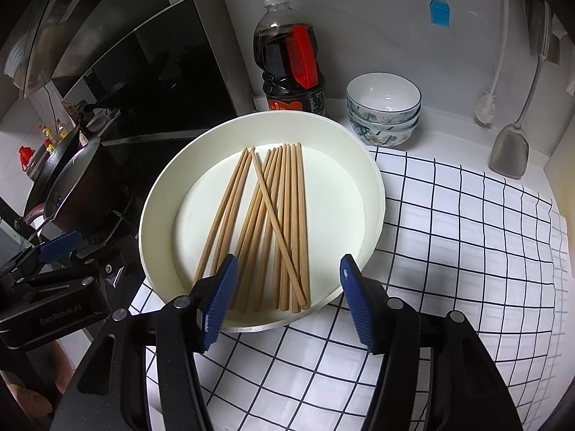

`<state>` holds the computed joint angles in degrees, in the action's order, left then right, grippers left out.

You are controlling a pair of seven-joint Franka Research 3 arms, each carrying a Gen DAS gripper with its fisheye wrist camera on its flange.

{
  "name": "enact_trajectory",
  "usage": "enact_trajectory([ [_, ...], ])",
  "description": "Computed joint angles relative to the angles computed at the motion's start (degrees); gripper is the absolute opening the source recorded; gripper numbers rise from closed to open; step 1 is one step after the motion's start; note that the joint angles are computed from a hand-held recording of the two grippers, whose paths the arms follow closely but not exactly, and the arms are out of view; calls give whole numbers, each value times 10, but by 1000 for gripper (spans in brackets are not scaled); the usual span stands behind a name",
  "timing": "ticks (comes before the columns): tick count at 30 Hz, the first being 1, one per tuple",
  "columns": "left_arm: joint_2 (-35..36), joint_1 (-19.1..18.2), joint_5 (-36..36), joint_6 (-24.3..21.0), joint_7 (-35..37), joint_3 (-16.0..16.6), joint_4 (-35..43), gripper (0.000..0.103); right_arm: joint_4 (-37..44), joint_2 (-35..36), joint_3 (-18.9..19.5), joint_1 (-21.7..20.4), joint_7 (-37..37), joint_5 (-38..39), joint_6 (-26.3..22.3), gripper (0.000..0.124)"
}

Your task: Organize utensils

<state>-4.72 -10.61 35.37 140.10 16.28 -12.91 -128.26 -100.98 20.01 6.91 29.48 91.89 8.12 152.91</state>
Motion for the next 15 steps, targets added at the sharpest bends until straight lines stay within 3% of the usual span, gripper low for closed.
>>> enact_trajectory([
  [15, -2, -2, -5, 0, 4, -1, -2, 97, -5, -5, 1, 0, 1, 4, -1, 58],
])
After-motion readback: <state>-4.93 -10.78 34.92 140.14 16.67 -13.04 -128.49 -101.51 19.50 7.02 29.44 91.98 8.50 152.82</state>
